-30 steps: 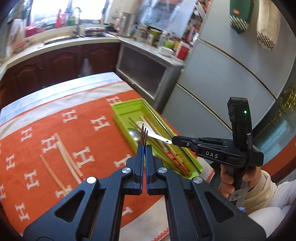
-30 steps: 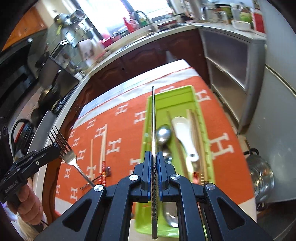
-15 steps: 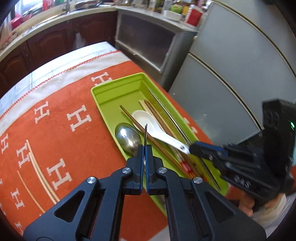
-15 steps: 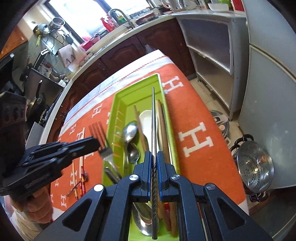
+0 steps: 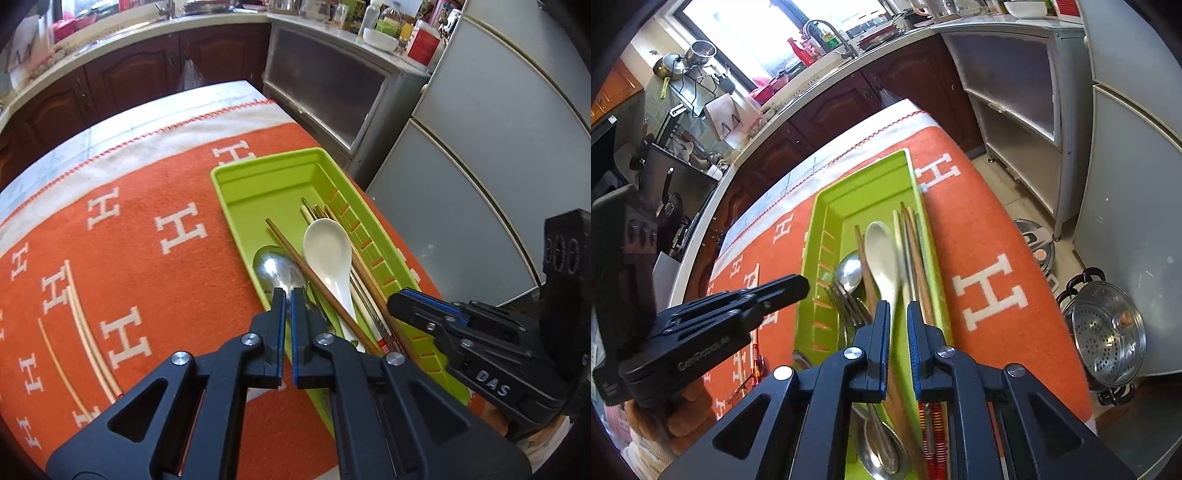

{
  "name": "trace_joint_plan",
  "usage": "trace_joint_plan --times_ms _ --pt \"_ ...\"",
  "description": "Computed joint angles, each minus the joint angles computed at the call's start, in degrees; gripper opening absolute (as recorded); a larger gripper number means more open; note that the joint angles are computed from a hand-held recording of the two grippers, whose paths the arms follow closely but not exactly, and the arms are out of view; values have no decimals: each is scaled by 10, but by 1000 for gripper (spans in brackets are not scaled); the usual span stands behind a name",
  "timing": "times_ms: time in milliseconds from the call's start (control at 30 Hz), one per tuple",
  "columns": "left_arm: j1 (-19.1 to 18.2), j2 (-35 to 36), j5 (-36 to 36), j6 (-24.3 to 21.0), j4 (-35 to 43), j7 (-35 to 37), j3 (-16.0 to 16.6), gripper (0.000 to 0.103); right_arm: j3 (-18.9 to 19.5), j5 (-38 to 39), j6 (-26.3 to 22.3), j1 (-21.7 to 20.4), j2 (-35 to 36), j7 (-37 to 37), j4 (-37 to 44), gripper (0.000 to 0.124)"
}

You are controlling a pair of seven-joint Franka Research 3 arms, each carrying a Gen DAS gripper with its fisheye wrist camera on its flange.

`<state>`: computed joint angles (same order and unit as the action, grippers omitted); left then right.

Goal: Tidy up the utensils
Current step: 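Carry the fork and metal chopstick into the lime-green tray and open both tools, then move both open tools back over the remaining utensils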

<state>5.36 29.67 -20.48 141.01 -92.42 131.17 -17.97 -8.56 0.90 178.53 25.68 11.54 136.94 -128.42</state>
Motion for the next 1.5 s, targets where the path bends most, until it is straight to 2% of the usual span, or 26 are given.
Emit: trace_joint_plan --times_ms 67,100,200,367,500,767,967,1100,1300,1400,1500 --pt "10 -19 -12 10 -23 11 -4 0 -11 -15 -9 16 3 12 8 9" --pt "12 -26 -15 13 -32 13 -3 0 -2 -12 -13 11 7 7 15 9" --pt "19 -46 -25 19 -56 14 5 0 -7 -29 -21 24 7 20 21 9" --pt "18 -72 -4 25 -84 -33 41 0 -2 -53 -39 30 10 35 34 9" --pt "35 -81 1 31 -96 -62 57 0 16 -63 -47 23 6 34 37 9" --pt "80 -94 -7 54 -115 -73 78 0 43 -82 -71 23 7 32 63 9" --pt "107 -91 -16 57 -114 -64 79 0 83 -52 -101 10 29 -24 117 9" --pt "116 -88 -22 57 -116 -50 78 0 94 -33 -126 16 58 -56 168 9" --pt "121 -61 -17 39 -88 -60 80 0 129 26 -172 5 129 -146 271 9" --pt "120 -44 -8 36 -72 -73 79 0 131 46 -204 8 172 -181 333 9" --pt "115 -24 10 29 -54 -90 79 8 130 60 -237 11 217 -206 398 9"
